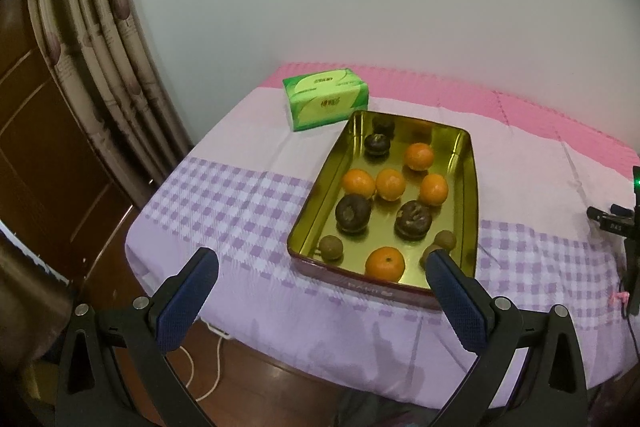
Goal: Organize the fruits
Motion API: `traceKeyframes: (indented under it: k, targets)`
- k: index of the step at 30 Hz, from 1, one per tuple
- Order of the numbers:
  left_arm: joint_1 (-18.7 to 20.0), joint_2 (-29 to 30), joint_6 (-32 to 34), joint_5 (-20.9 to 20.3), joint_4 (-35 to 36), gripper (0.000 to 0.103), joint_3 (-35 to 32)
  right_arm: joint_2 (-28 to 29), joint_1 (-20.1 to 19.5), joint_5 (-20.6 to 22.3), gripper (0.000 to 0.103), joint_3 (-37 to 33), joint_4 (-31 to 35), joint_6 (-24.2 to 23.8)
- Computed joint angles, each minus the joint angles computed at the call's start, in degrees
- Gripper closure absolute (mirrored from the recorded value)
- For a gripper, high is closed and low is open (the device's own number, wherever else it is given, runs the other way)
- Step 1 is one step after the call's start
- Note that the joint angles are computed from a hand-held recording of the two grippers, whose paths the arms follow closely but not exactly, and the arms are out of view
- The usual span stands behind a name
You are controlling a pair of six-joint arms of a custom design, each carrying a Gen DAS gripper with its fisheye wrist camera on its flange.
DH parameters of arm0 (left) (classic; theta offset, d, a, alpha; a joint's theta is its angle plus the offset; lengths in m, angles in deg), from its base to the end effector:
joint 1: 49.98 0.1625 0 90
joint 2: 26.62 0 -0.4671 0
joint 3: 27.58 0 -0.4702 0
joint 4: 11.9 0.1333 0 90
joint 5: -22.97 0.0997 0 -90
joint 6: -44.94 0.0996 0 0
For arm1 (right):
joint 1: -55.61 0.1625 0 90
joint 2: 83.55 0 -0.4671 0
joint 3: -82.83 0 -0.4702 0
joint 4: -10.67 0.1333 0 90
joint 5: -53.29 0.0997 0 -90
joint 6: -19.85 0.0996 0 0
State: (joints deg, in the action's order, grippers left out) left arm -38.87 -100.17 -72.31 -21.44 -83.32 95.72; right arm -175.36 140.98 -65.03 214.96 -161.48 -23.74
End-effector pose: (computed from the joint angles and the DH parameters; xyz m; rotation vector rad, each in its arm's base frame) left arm -0.3611 -0.2793 0.1332 -0.1107 1.9428 -0.9569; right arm 0.0473 -0.4819 0.3263 0.5691 -2.2873 0.5766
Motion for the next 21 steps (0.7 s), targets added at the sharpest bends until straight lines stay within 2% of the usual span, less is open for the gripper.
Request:
traceKeyframes:
  k: [4, 12, 21]
  targets:
    - [0.1, -0.9, -1.9, -0.2, 0.9, 0.0, 0.6, 0.0, 0.0, 0.0, 0.0, 0.0, 0.0, 0.0]
    - [1.5, -2.9, 2.2, -1.7, -6.5, 0.0, 3.3, 0.0, 0.0, 0.0, 0.0, 0.0, 0.0, 0.0]
    - [1.1, -1.8, 1.8, -1.3, -4.2, 0.0, 2.4, 0.0, -0.1, 0.0, 0.0, 0.0, 0.0, 0.0]
